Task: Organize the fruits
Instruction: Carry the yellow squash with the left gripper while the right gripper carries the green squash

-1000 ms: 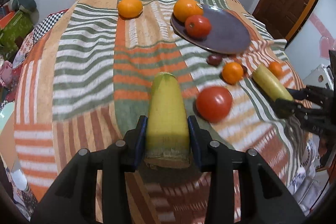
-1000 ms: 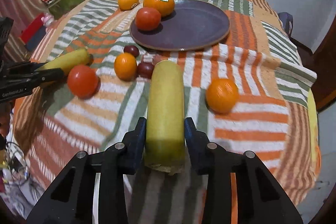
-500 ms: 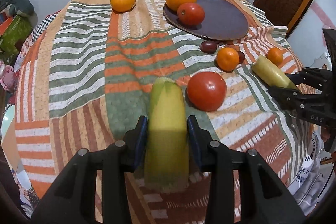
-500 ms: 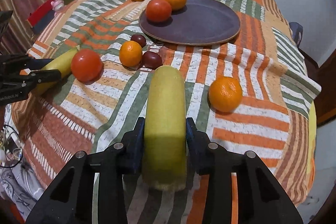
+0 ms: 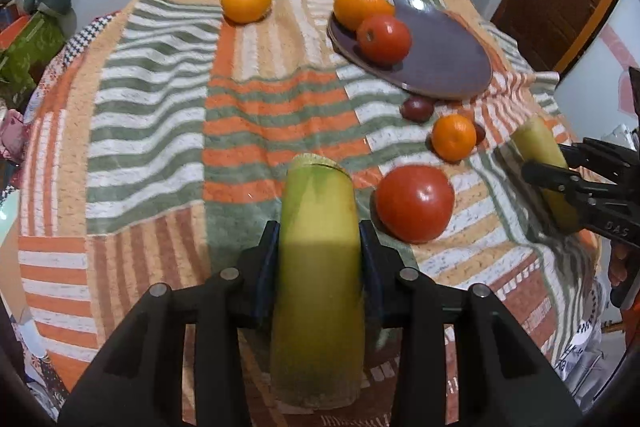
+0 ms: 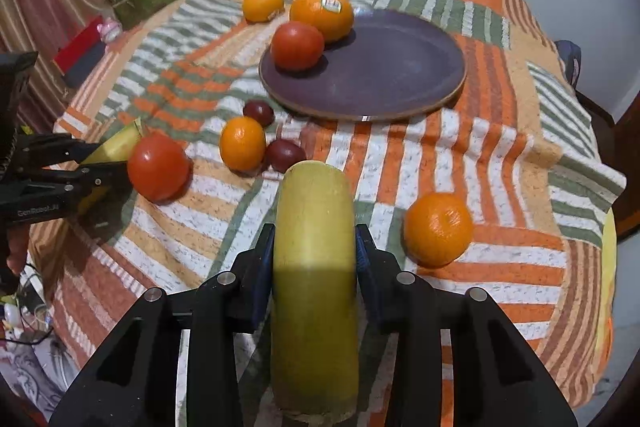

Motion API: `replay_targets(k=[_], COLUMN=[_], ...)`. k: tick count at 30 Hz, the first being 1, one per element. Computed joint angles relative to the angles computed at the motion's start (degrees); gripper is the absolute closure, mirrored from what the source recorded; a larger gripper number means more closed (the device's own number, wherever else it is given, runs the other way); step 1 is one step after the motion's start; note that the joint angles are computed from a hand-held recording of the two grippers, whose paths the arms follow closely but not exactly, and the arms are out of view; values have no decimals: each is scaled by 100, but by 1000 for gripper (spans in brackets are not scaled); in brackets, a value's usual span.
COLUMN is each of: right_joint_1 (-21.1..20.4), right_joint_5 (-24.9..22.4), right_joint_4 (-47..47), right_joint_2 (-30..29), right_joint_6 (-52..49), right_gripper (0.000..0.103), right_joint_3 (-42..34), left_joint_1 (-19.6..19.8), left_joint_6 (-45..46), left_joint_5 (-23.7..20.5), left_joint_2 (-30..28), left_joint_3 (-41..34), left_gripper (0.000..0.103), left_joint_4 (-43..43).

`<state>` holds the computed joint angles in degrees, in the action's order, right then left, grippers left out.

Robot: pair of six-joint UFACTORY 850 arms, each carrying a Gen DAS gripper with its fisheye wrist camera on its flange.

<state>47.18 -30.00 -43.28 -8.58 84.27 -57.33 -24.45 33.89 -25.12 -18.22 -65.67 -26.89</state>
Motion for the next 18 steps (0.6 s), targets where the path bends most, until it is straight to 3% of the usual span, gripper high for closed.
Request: replay_targets(k=[11,18], right_joint_1=[16,-129], right_joint_5=[-367,-450], right_joint_4=[-1421,-1859], right_joint_2=[571,624], right_joint_6=[1195,1502], right_gripper=[70,70], right_joint_3=[45,-33], left_joint_1=[11,-178], left_joint_6=[1075,1376], left_joint_5=[195,198], left_joint_2=[438,251], left_joint_3=[-265,-729], left_gripper=[65,65], left_joint_4=[-1317,-1731])
